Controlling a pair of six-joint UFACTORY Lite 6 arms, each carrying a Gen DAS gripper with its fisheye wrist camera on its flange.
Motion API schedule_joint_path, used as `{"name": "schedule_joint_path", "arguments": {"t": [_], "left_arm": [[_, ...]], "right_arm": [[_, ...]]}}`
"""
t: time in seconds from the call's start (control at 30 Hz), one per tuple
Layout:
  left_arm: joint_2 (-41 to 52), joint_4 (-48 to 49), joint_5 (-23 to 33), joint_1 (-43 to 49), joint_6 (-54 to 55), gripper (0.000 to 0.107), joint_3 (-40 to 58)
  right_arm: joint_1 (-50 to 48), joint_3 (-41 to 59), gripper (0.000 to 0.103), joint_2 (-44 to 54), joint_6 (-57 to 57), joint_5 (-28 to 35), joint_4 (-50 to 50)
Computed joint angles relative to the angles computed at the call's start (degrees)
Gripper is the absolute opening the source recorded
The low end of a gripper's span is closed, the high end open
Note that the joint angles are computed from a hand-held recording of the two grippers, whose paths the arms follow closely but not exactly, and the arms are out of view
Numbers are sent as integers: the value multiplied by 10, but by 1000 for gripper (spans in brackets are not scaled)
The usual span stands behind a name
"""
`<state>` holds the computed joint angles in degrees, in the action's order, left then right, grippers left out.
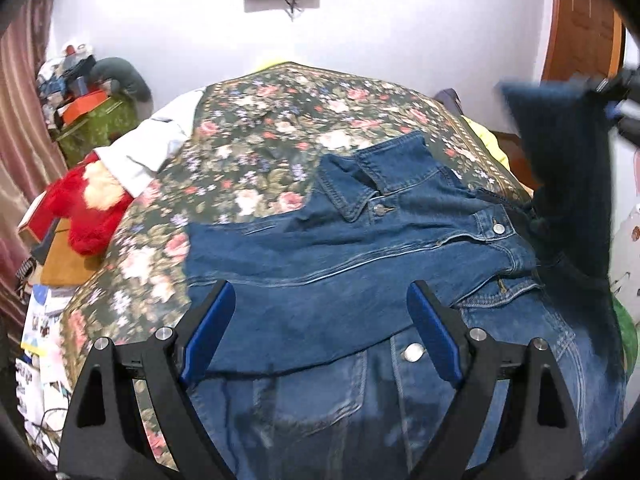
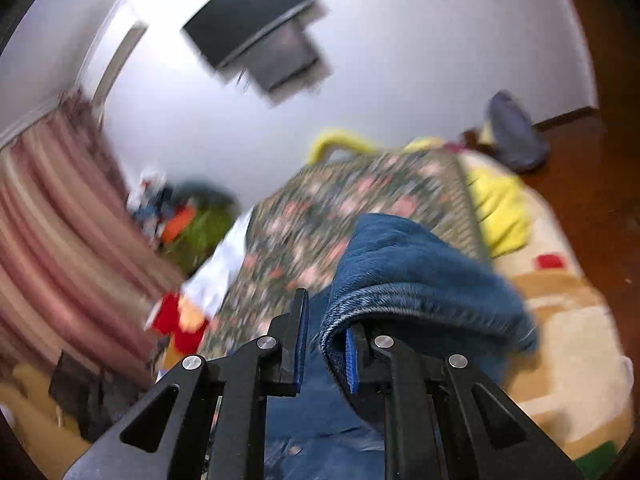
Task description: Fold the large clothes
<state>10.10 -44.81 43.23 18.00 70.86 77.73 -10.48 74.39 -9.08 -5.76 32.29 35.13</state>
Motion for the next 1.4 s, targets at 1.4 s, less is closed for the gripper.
{"name": "schedule_joint_path", "arguments": {"t": [1.4], "left_arm": [[333, 304, 11, -471, -350, 66, 371]], "right_arm": [[-259, -297, 14, -84, -233, 80, -77]]}}
